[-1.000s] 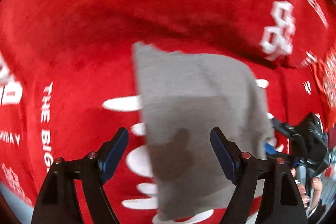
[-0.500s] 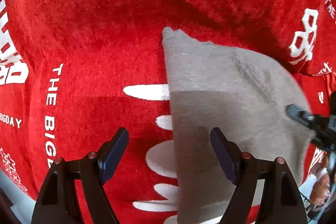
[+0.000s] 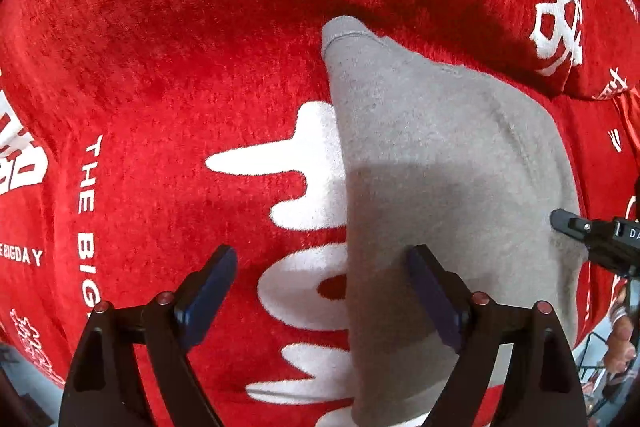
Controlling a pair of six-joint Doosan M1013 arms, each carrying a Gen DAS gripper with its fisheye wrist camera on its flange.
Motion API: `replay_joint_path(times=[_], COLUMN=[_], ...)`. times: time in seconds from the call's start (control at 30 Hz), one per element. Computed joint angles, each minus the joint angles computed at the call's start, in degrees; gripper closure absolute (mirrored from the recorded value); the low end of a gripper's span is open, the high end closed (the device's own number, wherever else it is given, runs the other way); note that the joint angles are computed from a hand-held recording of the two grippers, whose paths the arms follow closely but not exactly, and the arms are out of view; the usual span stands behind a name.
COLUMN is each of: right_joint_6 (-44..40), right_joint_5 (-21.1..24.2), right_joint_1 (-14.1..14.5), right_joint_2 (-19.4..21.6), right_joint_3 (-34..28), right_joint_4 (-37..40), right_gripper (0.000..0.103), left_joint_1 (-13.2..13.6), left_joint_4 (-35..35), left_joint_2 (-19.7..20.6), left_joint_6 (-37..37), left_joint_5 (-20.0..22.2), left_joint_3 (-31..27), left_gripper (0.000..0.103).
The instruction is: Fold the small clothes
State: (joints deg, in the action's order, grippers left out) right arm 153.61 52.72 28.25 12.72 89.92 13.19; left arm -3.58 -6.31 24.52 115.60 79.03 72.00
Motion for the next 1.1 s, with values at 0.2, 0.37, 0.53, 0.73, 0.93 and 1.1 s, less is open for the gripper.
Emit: replay_joint_path(times=[0.2,0.37,0.53,0.73,0.93,1.1], right_joint_6=[-2.62,-6.11,-5.08,-3.97,5.21,10.98], right_joint_5=[-1.33,3.29,8.51,14.7,8.56,10.88], right_joint_1=[1.36,3.35,5.16,6.02,5.96,6.8], right_joint_2=[-2.21,-0.17,0.99,2.97,0.19,-0.52], right_joint_3=[0.34,-3.43,-5.91,-6.32,-0.48,-0.68], right_joint_4=[2.52,2.91,-1.34,-2.53,-0.44,-2.84], right_gripper=[0.074,0.074,0.074,0.074,0.074,0.069], left_joint_1=[0.86,0.43,1.27,1.44,1.95,2.82], left_joint_4=[0.66,4.84,4.93,5.14,3.97,4.34], left_joint_2=[0.1,-1.7,-2.51,-3.12,-3.24,-3.77], left_joint_6=[0.95,2.37,0.14,2.24,2.43,4.22], left_joint_5=[2.9,3.14,2.63,1.62,1.93,1.92], left_joint_3=[-2.15,2.58,5.35,6.11,6.16,6.16], left_gripper=[0.014,0.014,0.014,0.014,0.014,0.014])
